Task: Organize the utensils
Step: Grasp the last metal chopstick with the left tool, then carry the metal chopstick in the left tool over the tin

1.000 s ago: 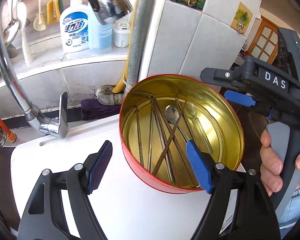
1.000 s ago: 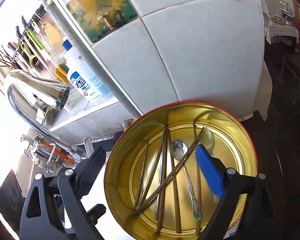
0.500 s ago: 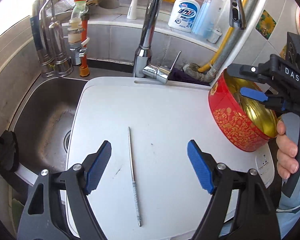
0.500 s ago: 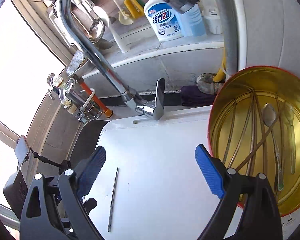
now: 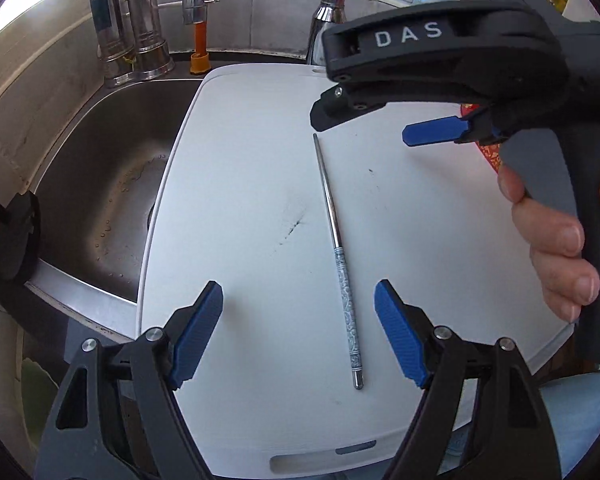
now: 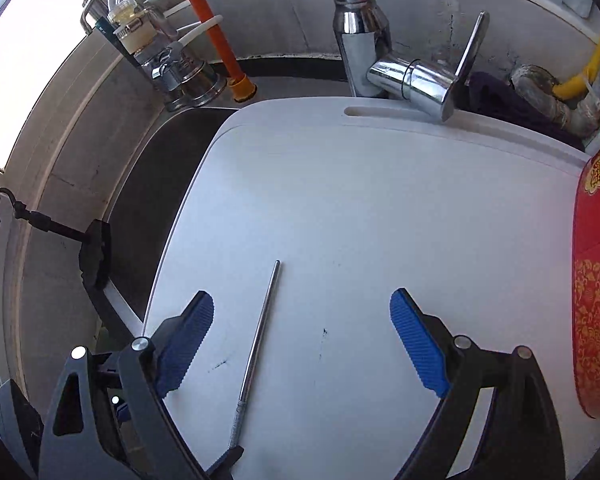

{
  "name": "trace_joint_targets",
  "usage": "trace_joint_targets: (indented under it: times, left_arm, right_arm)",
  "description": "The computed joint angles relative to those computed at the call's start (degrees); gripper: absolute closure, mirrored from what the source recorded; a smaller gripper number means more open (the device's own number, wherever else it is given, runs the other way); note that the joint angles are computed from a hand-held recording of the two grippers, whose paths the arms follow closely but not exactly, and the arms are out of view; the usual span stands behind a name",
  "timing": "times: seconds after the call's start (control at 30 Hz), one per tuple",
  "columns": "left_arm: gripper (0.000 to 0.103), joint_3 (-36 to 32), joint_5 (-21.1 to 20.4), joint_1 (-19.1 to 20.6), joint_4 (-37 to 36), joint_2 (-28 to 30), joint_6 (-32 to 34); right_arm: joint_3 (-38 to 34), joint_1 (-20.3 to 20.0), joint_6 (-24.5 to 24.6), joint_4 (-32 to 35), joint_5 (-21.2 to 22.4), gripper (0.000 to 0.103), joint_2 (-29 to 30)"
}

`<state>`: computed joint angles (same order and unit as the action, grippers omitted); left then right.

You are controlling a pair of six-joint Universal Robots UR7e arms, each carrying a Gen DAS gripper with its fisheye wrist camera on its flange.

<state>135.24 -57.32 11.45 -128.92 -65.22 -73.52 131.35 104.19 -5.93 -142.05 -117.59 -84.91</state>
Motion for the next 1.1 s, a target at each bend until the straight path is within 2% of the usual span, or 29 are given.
trace_joint_targets:
  times: [0.23, 0.3, 0.37, 0.4, 0.43, 0.47, 0.5, 0.53, 0.57, 0.73, 0.83, 1.1]
  left_arm:
    - [0.026, -0.4, 2.3, -2.1, 3.9, 1.8, -0.3]
    - [0.026, -0.2, 2.5, -2.8, 4.3, 2.0, 0.3]
    - [0.027, 0.5, 2.2, -3.2, 2.8, 1.7, 1.3]
    - [0.036, 0.9, 2.4, -3.6, 2.1, 1.7, 1.6]
    - [0.045, 1.1, 2.7, -4.0, 1.4, 1.7, 2.2]
    - [0.063, 1.2, 2.7, -4.2, 1.0, 1.7, 2.7]
    - [0.079, 1.1, 2.7, -4.2, 0.7, 1.7, 3.0]
    - [0.087, 1.3, 2.4, -3.9, -0.6, 1.6, 3.7]
    - [0.096, 1.5, 2.0, -3.7, -1.5, 1.5, 4.1]
    - [0.096, 2.2, 1.7, -3.4, -3.3, 0.8, 3.1]
    - [0.097, 2.2, 1.9, -3.1, -2.6, 0.4, 2.1]
    - [0.098, 2.4, 3.2, -2.6, -3.0, -0.7, 3.0]
  right_arm:
    - [0.5, 1.8, -1.6, -0.3, -1.9, 0.016, 3.1]
    - [0.7, 2.9, -2.2, -0.4, -3.1, 0.020, 3.7]
    - [1.0, 4.0, -3.4, -0.4, -4.3, 0.031, 4.2]
    - [1.5, 4.7, -4.4, -0.9, -4.9, 0.037, 4.3]
    - [1.8, 5.3, -5.4, -1.4, -5.8, 0.055, 4.4]
    - [2.0, 5.7, -5.9, -1.4, -6.3, 0.078, 4.5]
    - [1.7, 5.5, -5.6, 0.2, -5.3, 0.090, 4.2]
    - [1.0, 4.5, -4.7, 3.3, -2.4, 0.094, 3.6]
    - [0.5, 4.0, -3.8, 5.0, -0.9, 0.095, 3.3]
    - [-0.2, 2.4, -1.2, 6.4, 1.8, 0.097, 2.4]
    - [-0.7, 1.5, -0.1, 6.8, 3.9, 0.103, 1.8]
    - [-1.1, 0.3, 0.4, 7.5, 7.6, 0.103, 0.0]
